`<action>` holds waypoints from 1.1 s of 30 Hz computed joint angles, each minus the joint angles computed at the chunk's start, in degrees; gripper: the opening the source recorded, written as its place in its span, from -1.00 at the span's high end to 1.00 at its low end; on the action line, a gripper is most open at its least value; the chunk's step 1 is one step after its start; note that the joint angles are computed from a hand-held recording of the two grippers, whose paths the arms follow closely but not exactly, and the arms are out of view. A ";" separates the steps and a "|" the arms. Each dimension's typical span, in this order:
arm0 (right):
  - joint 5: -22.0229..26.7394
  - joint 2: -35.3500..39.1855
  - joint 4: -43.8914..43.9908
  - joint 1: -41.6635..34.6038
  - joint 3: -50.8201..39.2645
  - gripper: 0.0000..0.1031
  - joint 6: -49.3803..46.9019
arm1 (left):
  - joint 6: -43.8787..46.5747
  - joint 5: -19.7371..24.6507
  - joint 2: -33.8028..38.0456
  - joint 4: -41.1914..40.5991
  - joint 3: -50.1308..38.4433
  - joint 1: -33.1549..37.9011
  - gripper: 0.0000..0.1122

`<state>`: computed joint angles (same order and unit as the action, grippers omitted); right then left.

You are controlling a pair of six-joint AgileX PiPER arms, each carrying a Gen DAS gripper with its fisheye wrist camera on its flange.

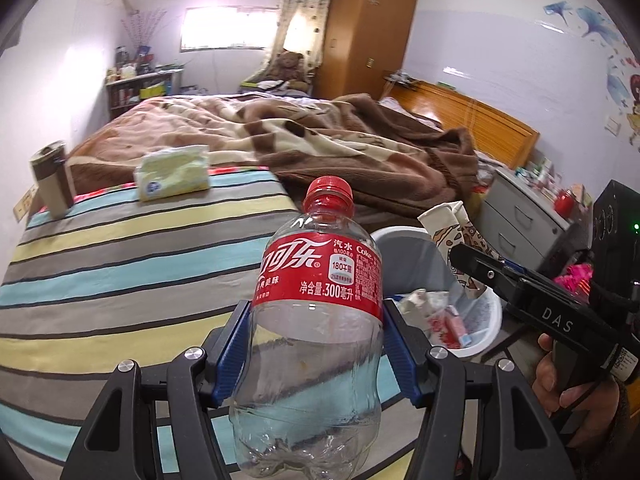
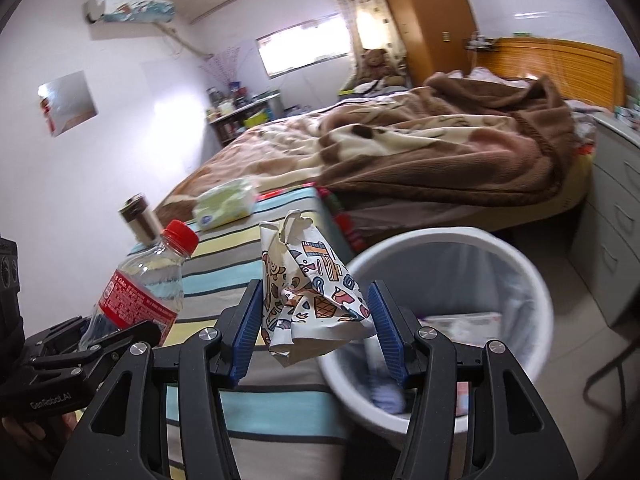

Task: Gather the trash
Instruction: 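Carry the bottle and wrapper over the wastebasket and open both tools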

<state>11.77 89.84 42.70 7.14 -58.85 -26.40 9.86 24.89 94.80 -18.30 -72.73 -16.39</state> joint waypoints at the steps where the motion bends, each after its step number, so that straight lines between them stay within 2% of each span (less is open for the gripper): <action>1: -0.04 -0.26 -2.03 -0.70 0.27 -0.06 2.10 | 0.34 0.13 0.96 -0.40 -1.05 -1.08 -0.12; 5: -0.42 -0.97 -5.99 -3.04 1.47 -0.07 6.36 | -0.52 0.43 3.76 -0.01 -4.14 -4.20 -0.12; 10: -1.18 -0.83 -15.99 -4.82 2.04 -0.07 16.79 | -2.16 2.11 8.20 1.17 -9.31 -7.22 -0.12; 13: -0.82 -0.20 -17.44 -6.15 2.06 -0.07 18.17 | -2.81 3.10 10.35 1.74 -11.94 -8.38 -0.12; 18: -0.03 2.19 -21.27 -8.05 1.18 -0.08 21.75 | -6.30 4.91 15.54 5.45 -18.49 -10.75 -0.12; 20: 0.40 3.41 -25.62 -8.22 0.37 -0.08 25.82 | -10.29 5.16 17.69 10.06 -20.97 -12.20 -0.12; 26: 1.53 4.87 -27.06 -9.46 -0.22 -0.09 26.90 | -12.42 9.49 24.73 12.24 -30.38 -14.31 -0.13; 30: 2.30 5.33 -28.45 -9.84 -0.69 -0.13 27.84 | -13.12 10.43 27.50 13.93 -33.93 -15.12 -0.13; 33: 2.41 5.54 -36.69 -9.31 -1.05 -0.15 35.45 | -12.22 11.31 29.08 12.45 -35.99 -15.07 -0.13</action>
